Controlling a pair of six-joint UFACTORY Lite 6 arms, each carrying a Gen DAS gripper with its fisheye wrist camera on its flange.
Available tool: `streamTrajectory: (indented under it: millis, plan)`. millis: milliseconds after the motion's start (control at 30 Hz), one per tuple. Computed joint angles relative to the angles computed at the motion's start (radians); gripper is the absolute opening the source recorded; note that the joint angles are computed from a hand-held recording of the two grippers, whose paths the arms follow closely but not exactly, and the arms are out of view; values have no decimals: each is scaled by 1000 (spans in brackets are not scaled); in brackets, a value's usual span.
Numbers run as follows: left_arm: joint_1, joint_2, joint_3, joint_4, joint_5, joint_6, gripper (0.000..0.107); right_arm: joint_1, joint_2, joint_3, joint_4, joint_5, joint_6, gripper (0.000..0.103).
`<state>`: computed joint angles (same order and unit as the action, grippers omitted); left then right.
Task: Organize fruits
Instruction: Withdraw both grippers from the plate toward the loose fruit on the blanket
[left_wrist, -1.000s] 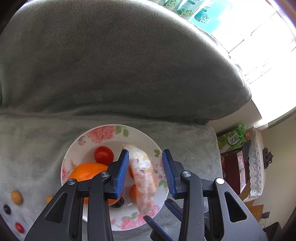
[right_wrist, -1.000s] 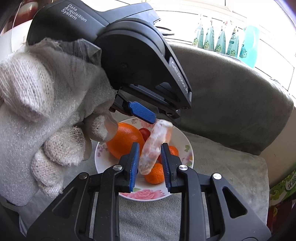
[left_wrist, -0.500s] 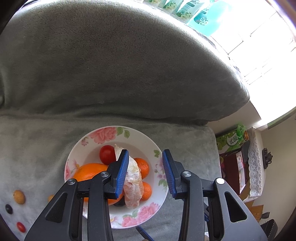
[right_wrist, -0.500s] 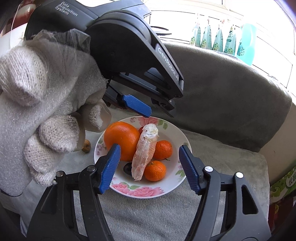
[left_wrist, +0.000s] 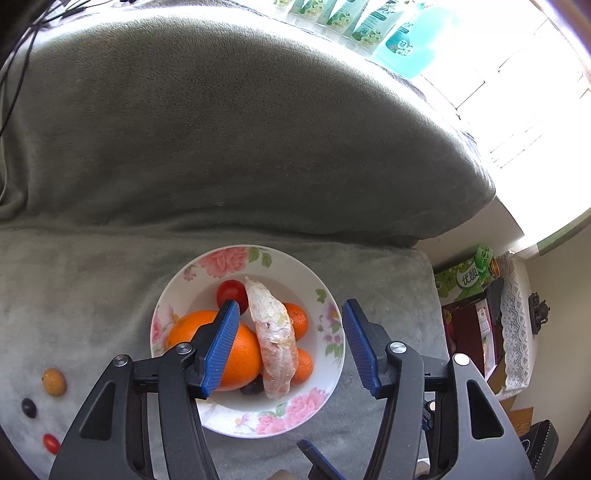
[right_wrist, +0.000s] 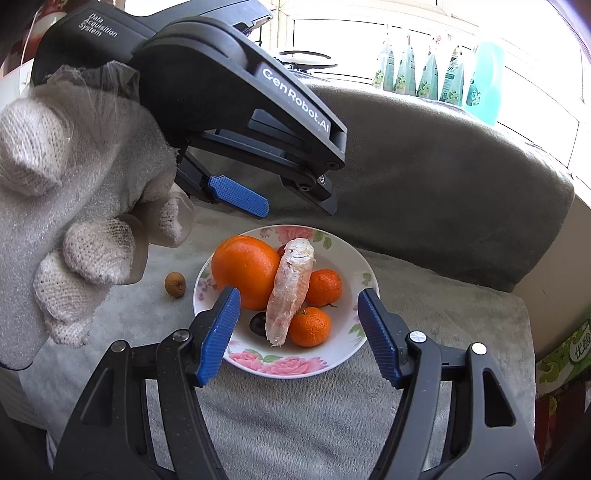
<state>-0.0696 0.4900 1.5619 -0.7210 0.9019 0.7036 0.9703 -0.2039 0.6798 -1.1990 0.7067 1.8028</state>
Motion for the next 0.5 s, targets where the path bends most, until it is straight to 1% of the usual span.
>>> streamTrajectory:
  millis: [33,100,233,300,400,500]
  plan:
    - [7,-10,-10,-3,-1,6,57,31,-10,-8,11,24,15,69]
    - [23,-30,-30,-9,-2,24,57,37,-31,-18,21,35,11,69]
    - [76,-67,-55,-31,25,66,57,63,-61,-9,59,75,-16,69]
    - [110,-96,-78,-48,29,101,57,73,-62,4,73,89,-32,69]
    - [176,-132,-106,-70,46,157,57,140,-51,21,87,140,-13,69]
    - [249,-172,-143,-88,54,219,57,145,-31,54,90,142,-40,69]
